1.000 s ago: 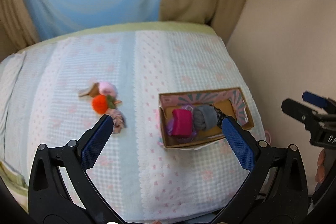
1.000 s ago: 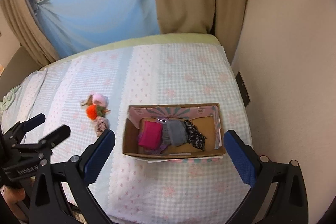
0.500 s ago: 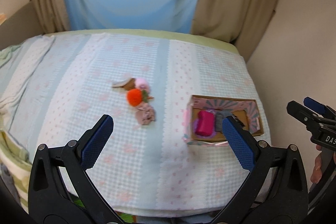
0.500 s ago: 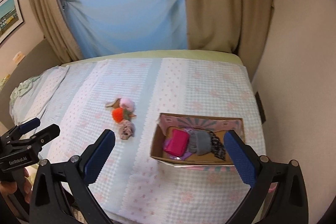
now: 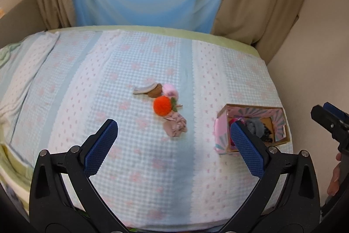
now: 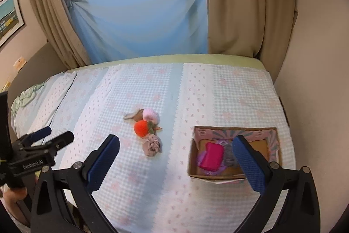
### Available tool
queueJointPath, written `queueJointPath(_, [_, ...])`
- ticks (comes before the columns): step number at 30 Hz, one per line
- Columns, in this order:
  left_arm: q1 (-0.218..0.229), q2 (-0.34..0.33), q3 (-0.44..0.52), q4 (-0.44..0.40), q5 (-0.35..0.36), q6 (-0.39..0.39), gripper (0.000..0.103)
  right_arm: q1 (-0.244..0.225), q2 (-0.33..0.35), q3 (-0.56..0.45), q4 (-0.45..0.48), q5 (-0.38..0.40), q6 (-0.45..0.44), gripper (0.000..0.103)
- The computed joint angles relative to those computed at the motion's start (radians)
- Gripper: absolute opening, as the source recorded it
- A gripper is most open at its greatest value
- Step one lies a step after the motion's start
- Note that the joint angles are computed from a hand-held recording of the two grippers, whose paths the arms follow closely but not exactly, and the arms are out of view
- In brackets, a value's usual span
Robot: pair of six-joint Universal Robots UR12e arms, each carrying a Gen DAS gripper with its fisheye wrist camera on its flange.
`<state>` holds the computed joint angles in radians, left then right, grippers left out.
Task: Organize soft objects
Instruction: 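Lift both tools from the box and move back toward the remaining items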
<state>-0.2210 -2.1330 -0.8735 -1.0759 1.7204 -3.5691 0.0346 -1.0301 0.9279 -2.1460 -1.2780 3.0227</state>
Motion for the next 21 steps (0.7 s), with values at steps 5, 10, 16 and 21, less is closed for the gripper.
queueJointPath(5, [0.072,-0.013,-0.009,0.002,-0.12,0.091,0.103,0.048,0.08,-0.111,0.047,-0.047,0.09,0.103])
queueJointPath(10, [0.128,-0.06,0.019,-0.023,-0.207,0.196,0.103,0.085,0.18,-0.235,0.08,-0.078,0.174,0.103])
queueJointPath(16, [0.158,-0.135,0.065,-0.025,-0.299,0.237,0.103,0.101,0.312,-0.417,0.175,-0.049,0.201,0.103])
queueJointPath(21, [0.164,-0.216,0.115,-0.014,-0.347,0.258,0.103,0.102,0.475,-0.658,0.315,0.013,0.164,0.103])
